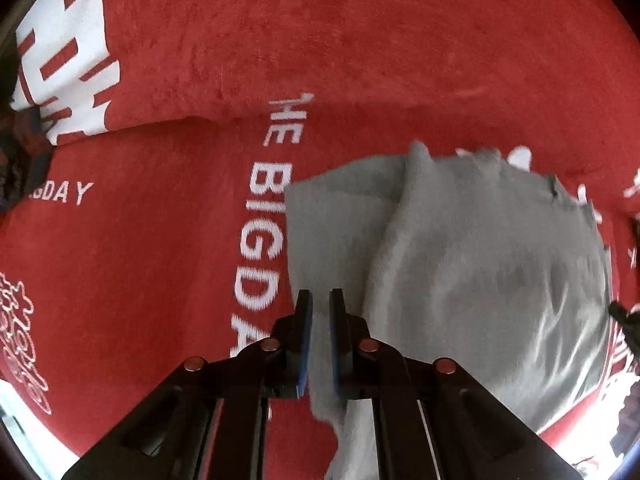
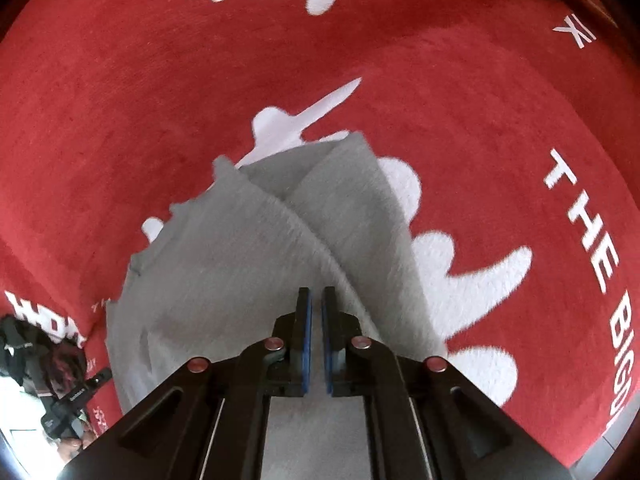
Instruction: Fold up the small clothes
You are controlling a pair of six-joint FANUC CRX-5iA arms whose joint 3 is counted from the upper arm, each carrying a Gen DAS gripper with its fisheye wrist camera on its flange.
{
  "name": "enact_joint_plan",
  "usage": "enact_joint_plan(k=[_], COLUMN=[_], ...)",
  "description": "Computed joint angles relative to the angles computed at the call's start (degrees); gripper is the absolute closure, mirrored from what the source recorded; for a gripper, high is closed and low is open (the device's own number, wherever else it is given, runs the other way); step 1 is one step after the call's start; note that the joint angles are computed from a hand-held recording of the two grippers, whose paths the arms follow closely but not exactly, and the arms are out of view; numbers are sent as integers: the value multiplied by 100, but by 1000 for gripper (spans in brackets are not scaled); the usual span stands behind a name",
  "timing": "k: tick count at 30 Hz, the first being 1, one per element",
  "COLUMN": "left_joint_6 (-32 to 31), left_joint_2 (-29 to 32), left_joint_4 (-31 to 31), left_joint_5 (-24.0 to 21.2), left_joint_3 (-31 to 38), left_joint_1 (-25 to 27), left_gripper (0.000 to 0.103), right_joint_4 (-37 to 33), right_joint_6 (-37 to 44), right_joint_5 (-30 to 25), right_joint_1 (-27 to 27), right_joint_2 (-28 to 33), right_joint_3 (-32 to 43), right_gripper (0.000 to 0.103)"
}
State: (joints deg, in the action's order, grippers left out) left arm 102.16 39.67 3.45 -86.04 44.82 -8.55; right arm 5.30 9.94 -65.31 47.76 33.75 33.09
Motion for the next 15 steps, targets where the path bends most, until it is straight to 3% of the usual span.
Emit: enact_joint_plan(k=[8, 9, 12, 14, 15], left_joint_6=[-31, -29, -10, 12, 45], left_joint_2=[-350, -390, -480, -559, -590], left_joint_4=[-155, -193, -391, -469, -499], left_joint_5=[-225, -246, -330, -332, -333], left_joint_3=[-304, -352, -402, -494, -542], left_joint_1=[-227, -253, -353, -378, -393], left_gripper=[94, 94, 94, 94, 85], right_joint_4=[-202, -258, -420, -535, -607], right_joint_6=[-62, -40, 43, 155, 219], right_joint_5=[-113, -110, -138, -134, -150], right_joint_1=[333, 361, 471, 542, 576], right_joint_2=[38, 69, 127, 181, 227], right_joint_3=[268, 325, 476, 588, 670], right_gripper=[94, 91, 67, 63, 63])
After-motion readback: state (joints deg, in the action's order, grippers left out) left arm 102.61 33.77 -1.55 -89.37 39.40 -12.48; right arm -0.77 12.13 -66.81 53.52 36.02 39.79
